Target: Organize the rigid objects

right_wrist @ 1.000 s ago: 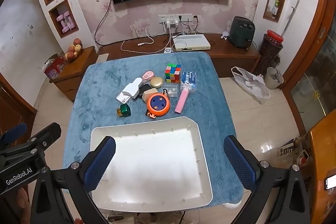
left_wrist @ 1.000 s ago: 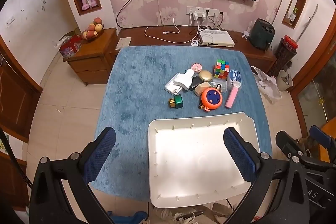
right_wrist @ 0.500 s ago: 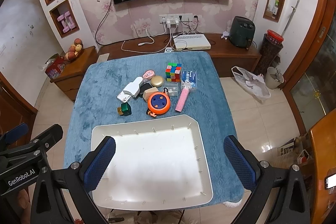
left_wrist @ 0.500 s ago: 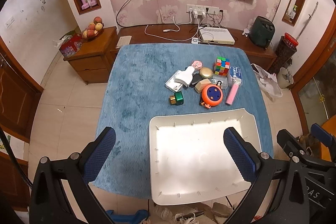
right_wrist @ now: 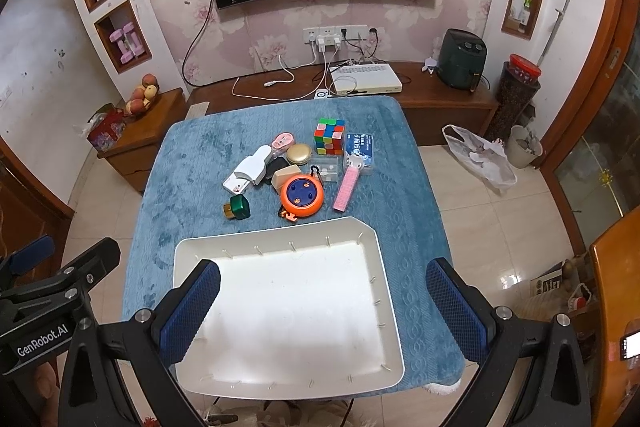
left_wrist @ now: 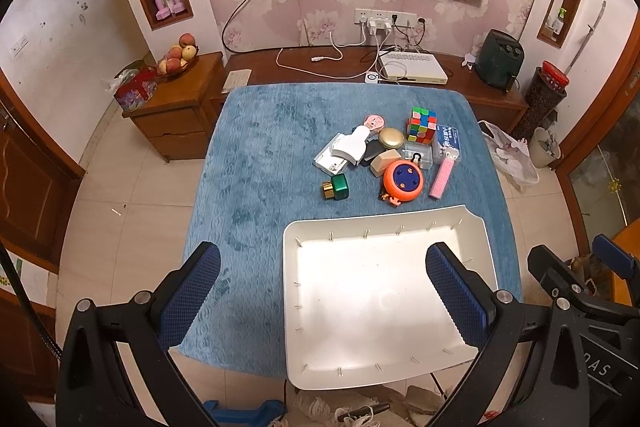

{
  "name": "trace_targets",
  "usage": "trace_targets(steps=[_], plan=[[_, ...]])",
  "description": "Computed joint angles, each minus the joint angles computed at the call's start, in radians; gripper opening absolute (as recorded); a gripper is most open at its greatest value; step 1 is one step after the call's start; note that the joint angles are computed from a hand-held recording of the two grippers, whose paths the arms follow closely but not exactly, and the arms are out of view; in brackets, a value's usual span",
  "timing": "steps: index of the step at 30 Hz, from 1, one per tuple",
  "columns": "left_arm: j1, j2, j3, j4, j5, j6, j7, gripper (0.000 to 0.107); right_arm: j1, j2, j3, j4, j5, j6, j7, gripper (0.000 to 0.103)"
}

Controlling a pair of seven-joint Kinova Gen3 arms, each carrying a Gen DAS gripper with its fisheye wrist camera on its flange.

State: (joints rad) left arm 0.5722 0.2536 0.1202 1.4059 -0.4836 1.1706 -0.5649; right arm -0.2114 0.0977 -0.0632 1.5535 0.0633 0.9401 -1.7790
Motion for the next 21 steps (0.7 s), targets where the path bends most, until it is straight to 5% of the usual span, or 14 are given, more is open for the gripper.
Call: trace_targets(steps=[21], plan=[[0.015, 0.012, 0.001, -0.011, -0.031, 0.02, 0.059, 0.102, 0.034, 0.021, 0.009, -0.014, -0.047, -0.038, 0.126, 0.103]])
